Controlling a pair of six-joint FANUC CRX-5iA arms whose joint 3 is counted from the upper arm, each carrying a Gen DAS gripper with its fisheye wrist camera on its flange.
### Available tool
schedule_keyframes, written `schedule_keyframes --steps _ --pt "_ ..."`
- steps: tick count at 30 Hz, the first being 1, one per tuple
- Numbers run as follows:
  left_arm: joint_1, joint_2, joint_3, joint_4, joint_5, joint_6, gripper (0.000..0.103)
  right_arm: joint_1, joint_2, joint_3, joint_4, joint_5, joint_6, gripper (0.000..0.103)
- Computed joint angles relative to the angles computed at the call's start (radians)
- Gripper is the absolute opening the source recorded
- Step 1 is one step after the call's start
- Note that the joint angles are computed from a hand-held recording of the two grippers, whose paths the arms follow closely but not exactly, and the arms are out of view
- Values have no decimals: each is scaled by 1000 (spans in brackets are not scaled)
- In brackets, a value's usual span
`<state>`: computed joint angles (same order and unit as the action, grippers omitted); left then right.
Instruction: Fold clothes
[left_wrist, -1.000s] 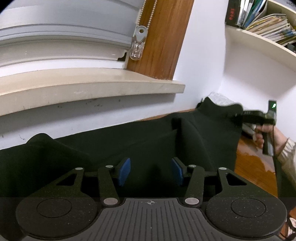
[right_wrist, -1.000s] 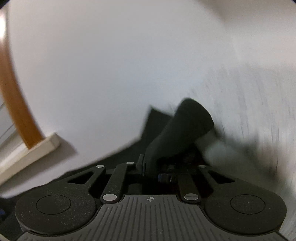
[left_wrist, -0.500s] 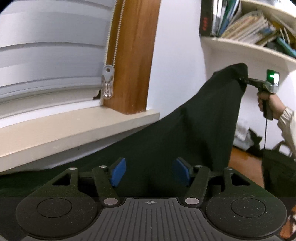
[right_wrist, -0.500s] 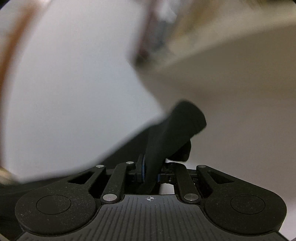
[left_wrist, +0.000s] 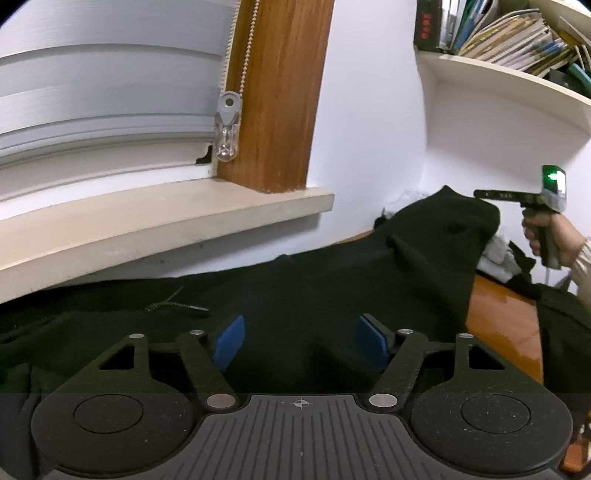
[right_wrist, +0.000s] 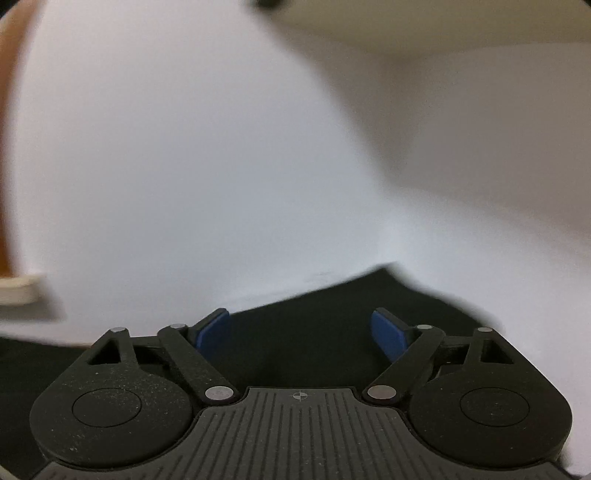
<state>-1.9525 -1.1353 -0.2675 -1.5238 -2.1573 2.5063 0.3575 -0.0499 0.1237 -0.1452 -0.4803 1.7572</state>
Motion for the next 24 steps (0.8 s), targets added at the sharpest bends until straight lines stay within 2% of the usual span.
schedule_keyframes --steps 2,4,8,11,14,18,20,21,24 --pt "-40 -21 -13 -37 -39 -10 74 -27 -2 60 -246 -128 204 85" --pt "-59 -46 -28 -46 -59 -4 74 -55 0 94 -450 -258 331 86" --pt "-77 -102 -58 -40 -73 6 74 -38 -8 99 -598 -452 378 88" --pt "-94 -124 -79 -43 -86 0 76 21 -28 65 -612 -508 379 88" --pt "-109 -129 -90 -49 -101 -6 77 62 -46 39 -604 -508 364 90" --pt "-120 -126 -88 -55 -117 -5 78 159 -71 -10 -499 -433 296 96" --pt "-125 -125 -87 -57 -121 -2 79 169 -70 -14 -499 -407 265 97" --pt "-125 -125 -87 -57 -122 0 79 160 -68 -4 -513 -423 271 97" --pt "-124 -124 -86 -56 -121 6 79 192 -83 -35 -452 -405 214 97"
